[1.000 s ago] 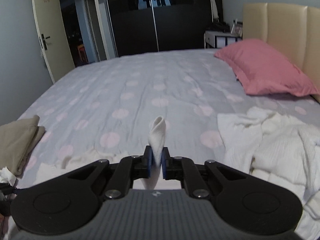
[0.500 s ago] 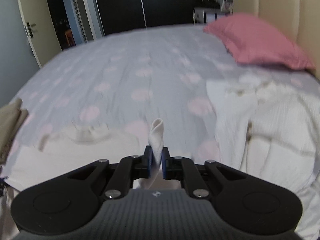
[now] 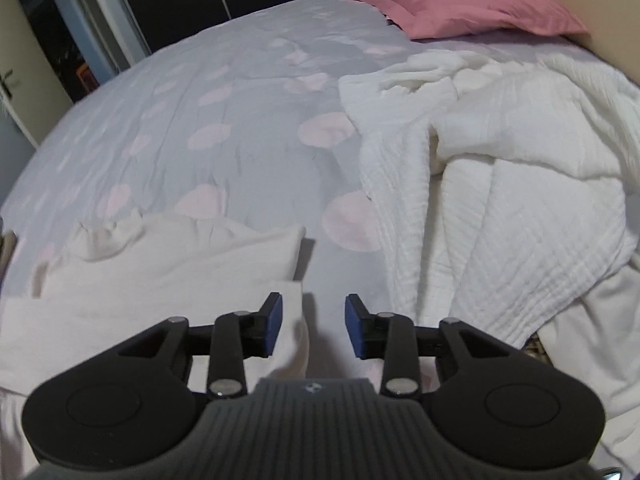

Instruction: Fold clothes

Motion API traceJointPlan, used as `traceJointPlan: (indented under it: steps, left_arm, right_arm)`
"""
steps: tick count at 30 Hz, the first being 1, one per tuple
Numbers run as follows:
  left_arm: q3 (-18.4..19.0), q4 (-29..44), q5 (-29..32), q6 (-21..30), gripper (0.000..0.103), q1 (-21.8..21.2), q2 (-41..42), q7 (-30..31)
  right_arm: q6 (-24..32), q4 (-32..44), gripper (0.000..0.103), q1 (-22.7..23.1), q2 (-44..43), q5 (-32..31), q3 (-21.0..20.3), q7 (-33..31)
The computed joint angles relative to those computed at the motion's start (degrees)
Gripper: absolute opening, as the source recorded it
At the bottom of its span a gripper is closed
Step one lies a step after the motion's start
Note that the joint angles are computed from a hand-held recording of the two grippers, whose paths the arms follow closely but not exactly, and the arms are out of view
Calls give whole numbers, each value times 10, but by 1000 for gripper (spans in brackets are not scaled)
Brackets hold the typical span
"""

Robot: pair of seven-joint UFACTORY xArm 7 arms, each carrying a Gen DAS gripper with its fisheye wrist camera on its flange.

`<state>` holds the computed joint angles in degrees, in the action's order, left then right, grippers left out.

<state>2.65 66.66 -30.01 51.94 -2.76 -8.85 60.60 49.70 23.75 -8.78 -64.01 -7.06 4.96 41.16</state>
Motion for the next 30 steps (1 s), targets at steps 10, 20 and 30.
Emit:
traceJointPlan:
  steps: [10, 20, 30]
  left_arm:
    - [-29, 51, -54, -87, 52, -9, 82, -81]
    - [-58, 117, -82, -74, 11, 20, 166, -158]
    - [-56, 80, -153, -143, 4, 23, 128, -118]
  right_arm:
    - [-54, 17, 48, -2, 77, 11, -2, 17]
    - [-75, 16, 21, 7, 112, 34, -24, 25]
    - [-117, 32, 9, -18, 94, -20, 16, 28]
